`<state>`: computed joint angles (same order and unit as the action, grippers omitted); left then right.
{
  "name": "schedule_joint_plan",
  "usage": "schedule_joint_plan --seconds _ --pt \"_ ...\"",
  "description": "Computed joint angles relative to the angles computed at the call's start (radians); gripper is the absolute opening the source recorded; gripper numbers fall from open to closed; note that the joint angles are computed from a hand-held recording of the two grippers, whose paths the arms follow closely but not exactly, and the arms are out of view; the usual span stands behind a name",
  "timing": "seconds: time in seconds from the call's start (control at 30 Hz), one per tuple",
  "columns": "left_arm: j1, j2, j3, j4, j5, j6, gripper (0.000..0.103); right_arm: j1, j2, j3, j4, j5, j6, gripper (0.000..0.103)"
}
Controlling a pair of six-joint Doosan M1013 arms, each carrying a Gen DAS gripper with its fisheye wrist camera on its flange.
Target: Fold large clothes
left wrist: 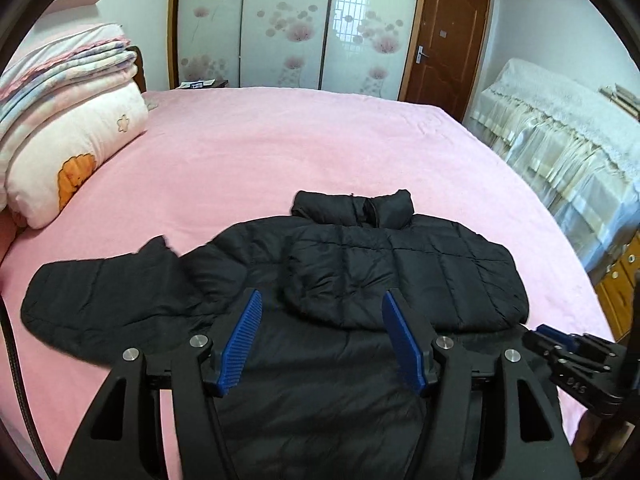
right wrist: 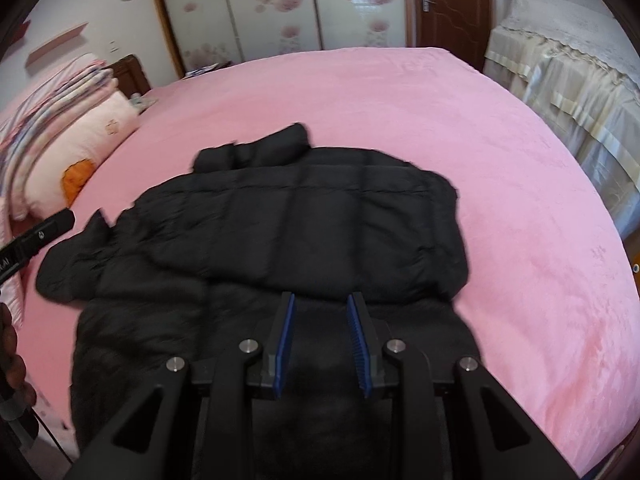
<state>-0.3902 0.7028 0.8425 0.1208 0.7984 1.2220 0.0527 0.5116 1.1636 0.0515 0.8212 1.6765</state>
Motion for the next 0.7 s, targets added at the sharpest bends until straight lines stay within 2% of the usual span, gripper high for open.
schedule_joint_plan --seconds 0.13,0.4,0.5,0.7 --pt "0.036 -0.070 0.102 0.000 -0.051 -0.035 0.068 0.033 -0.020 0.011 0.013 0.005 -0.011 0.027" --pt "0.120 -0.148 0.236 0.036 -0.110 -0.147 0.069 0.105 -0.024 -0.017 0.029 -0.005 -0.028 0.027" --pt "0.151 -0.155 0.257 0.046 -0.117 -0.189 0.069 0.141 -0.010 -0.047 0.021 -0.007 -0.039 0.027" --pt "0.229 -0.130 0.257 -0.044 -0.086 -0.223 0.069 0.195 0.031 -0.118 0.039 -0.001 -0.079 0.027"
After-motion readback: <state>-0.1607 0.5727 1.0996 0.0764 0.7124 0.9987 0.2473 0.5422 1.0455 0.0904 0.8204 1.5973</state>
